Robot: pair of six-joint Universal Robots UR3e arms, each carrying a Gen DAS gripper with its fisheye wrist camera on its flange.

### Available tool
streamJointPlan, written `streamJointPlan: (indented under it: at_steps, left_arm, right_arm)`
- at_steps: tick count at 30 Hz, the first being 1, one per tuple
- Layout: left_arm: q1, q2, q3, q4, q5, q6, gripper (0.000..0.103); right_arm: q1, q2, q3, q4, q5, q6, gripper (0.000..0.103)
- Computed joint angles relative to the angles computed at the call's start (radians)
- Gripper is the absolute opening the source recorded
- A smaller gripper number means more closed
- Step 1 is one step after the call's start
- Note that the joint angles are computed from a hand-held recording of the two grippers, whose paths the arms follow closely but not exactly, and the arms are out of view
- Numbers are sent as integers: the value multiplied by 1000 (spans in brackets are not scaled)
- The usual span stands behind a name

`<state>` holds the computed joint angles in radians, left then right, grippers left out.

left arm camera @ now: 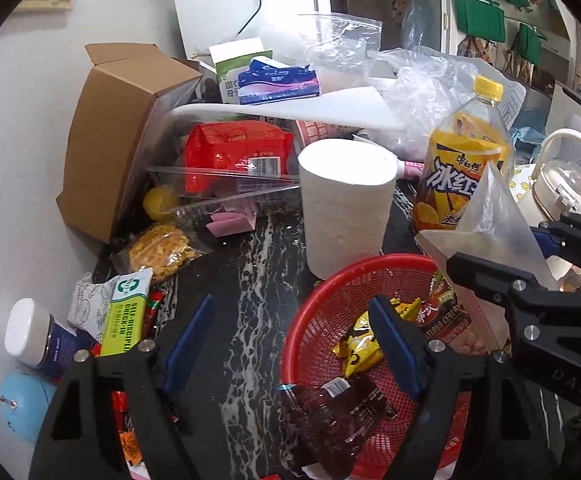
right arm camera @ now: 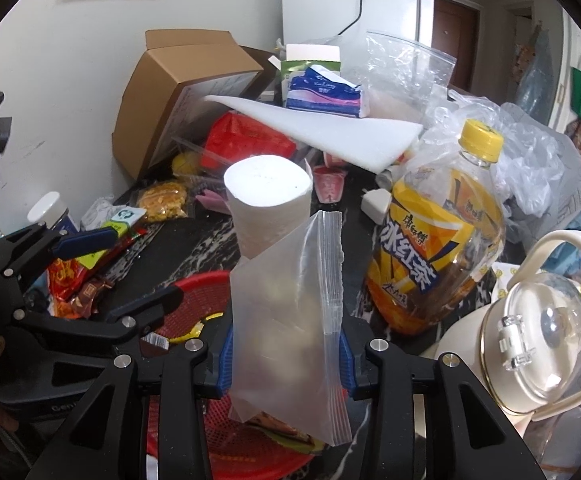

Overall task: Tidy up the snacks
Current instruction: 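Lower the clear zip bag into the basket and open the right tool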

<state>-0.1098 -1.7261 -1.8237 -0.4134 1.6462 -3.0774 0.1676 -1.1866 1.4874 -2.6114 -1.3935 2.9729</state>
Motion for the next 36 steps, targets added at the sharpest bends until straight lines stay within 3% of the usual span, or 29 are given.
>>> streamJointPlan:
  at_steps: [5, 8, 36]
  left_arm:
    - [13, 9, -4, -2, 8, -4, 79]
    - [27, 14, -6, -8, -18, -3, 78]
    - [42, 143, -63, 0, -89, -1, 79]
  right_arm:
    - [14, 29, -30, 23, -3, 2, 42]
    - [24, 41, -44, 38, -35, 2, 50]
    - [-13, -109, 90, -13, 14, 24, 51]
